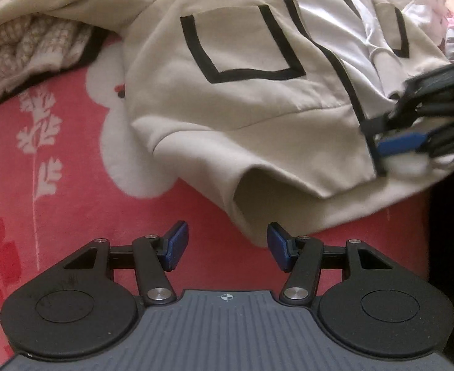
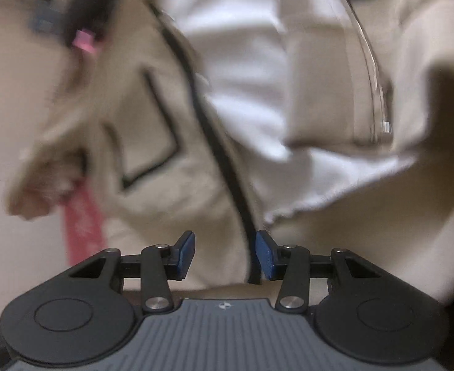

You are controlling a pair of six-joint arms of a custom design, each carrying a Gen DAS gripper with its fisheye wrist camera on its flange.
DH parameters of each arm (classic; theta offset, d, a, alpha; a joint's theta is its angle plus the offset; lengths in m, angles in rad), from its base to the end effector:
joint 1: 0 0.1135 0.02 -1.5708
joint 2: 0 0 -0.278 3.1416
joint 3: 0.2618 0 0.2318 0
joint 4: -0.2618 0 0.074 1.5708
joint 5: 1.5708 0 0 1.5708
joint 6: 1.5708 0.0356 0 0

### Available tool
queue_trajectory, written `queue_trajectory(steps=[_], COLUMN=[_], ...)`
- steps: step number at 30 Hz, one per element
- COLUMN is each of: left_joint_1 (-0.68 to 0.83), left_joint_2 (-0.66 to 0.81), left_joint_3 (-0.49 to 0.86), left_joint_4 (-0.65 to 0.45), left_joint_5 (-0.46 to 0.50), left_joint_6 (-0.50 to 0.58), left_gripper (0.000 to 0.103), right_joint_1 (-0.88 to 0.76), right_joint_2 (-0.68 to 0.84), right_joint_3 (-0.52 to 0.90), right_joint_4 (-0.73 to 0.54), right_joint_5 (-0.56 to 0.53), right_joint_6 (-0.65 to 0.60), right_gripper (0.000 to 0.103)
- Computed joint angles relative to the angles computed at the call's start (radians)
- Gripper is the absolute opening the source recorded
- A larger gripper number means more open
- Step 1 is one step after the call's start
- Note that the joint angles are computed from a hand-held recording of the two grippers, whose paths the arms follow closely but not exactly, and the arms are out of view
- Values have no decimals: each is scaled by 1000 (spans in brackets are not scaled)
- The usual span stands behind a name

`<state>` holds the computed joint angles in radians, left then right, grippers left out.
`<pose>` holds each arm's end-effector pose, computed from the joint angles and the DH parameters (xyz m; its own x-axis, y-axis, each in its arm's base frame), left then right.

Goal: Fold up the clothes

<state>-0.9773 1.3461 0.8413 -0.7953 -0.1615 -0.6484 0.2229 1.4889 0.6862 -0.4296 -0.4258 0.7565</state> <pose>0.1234 -0.1727 0.2236 -0.9091 0.2818 -0.3067 0.3076 0.9508 -0.0380 0.2223 0.0655 0.1708 -0.8990 0.4372 0.0259 0.3877 0.7670 0.5113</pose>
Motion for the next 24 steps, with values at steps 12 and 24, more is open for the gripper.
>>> queue_trajectory(steps=[12, 24], left_joint_1=[-40, -95], left_joint_2=[120, 129], left_joint_3=[79, 113], left_joint_4=[-110, -179], left_joint_5=[-117, -147], left_joint_6=[-123, -179], left_gripper=[42, 52], right_joint_1=[-6, -117], right_joint_2=[11, 52], right_joint_3=[72, -10], right_joint_4=[-119, -36], right_joint_5=[91, -85], right_joint_6=[-86, -145], right_gripper=[33, 46])
